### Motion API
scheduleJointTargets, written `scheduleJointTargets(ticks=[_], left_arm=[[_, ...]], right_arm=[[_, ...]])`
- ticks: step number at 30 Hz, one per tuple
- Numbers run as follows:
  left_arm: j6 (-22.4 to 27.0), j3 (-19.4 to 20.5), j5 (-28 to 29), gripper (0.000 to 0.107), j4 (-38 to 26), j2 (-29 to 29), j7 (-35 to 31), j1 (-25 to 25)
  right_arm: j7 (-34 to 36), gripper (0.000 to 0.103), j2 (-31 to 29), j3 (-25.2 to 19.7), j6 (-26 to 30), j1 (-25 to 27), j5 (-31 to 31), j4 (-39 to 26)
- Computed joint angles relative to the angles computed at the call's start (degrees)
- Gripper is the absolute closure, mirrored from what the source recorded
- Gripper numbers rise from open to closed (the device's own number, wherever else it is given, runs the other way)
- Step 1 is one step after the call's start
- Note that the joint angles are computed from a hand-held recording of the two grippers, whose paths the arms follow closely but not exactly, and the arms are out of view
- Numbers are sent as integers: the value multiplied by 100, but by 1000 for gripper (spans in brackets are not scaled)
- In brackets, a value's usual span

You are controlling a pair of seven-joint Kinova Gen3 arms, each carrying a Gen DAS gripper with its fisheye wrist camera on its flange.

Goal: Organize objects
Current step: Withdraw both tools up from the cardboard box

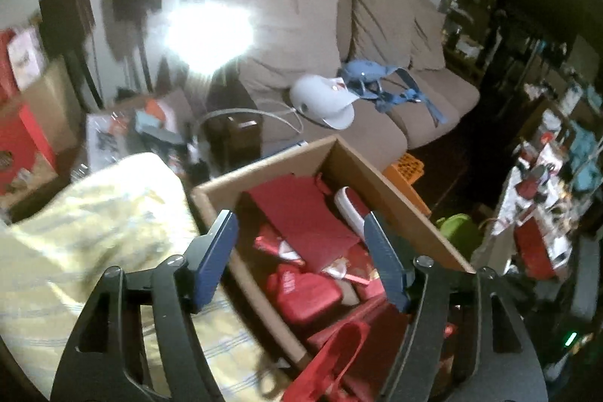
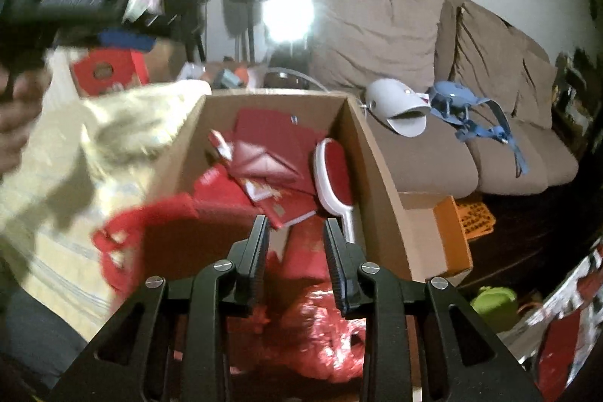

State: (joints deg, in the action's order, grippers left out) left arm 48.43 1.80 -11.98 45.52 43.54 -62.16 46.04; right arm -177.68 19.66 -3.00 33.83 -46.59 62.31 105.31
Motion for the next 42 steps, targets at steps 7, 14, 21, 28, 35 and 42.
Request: scheduleJointTargets(ticks=[7, 14, 21, 28, 35, 42], left_arm=[[-880, -680, -1132, 25, 1566, -1005, 993, 810], [-1434, -488, -1772, 13, 2560, -1640, 1482, 902], [-1271, 32, -1718, 5, 2846, -1883, 1258, 646], [-807, -41, -2178, 5, 2950, -1967, 1771, 936], [-699, 111, -2508, 5, 3129, -2112, 2131, 945], [-602, 257, -2640, 5, 3218, -2235, 2283, 899]], right_arm=[[-284, 45, -190, -339, 894, 5, -990, -436], [-780, 31, -75, -313, 2292, -816, -909, -903], [-727, 21, 20, -551, 3052, -1133, -833, -1182], [-1068, 19, -5, -658, 3689, -1464, -525, -1271], [-1190, 19, -103, -774, 3848, -1524, -455, -1234], [-1245, 19, -155, -860, 3943, -1590, -383, -1223]])
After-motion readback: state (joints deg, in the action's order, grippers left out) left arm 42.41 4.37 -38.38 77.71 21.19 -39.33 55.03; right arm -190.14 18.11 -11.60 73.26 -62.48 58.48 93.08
